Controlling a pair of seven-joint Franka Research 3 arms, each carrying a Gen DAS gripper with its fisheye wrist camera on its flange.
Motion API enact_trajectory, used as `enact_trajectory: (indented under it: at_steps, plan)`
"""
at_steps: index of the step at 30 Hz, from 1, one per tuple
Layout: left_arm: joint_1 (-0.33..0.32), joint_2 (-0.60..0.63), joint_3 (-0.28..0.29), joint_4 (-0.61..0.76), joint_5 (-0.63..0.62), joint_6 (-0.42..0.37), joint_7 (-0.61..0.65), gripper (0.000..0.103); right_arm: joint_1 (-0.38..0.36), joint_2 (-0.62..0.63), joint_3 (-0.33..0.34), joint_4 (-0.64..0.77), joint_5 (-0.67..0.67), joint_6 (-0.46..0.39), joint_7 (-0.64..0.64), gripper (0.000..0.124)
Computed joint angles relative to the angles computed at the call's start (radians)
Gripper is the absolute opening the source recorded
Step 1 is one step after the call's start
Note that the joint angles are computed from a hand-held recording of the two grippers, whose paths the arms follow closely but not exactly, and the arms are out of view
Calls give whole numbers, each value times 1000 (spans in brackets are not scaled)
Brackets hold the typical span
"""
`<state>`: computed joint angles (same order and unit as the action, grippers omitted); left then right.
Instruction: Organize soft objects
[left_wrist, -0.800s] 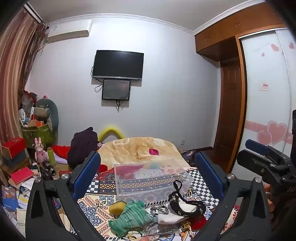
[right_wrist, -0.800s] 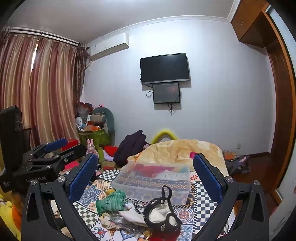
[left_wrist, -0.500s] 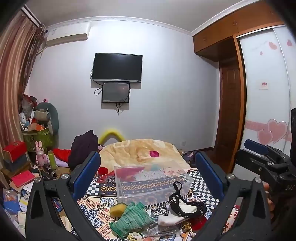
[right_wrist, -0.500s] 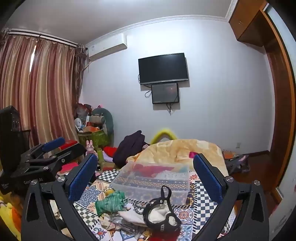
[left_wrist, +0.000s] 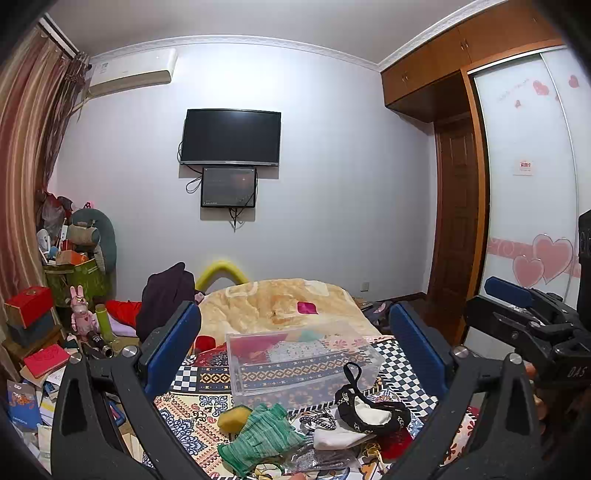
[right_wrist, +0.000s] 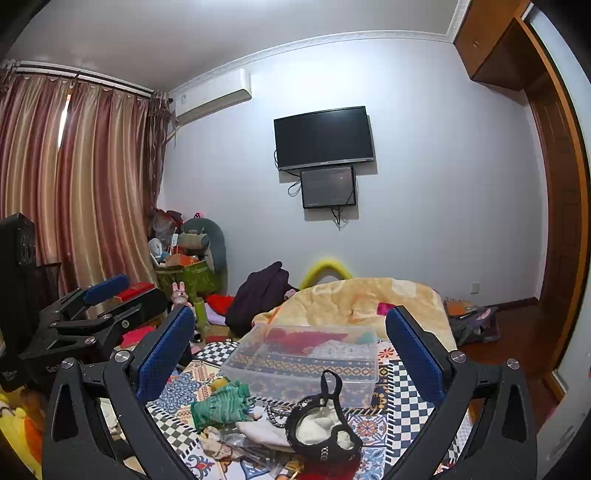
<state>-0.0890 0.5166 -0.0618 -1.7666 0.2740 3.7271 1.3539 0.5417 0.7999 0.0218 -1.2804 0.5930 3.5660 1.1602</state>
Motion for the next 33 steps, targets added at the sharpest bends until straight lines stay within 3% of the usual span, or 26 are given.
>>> enact_trajectory:
  at_steps: [8,33]
  plan:
    - [-1,2,-1,2,0,0,1,103,28,7,-24,16,38,1,-27,103]
    - [5,3,-4,4,22,1,-13,103,2,-4,19,-4,23,29,-29,103]
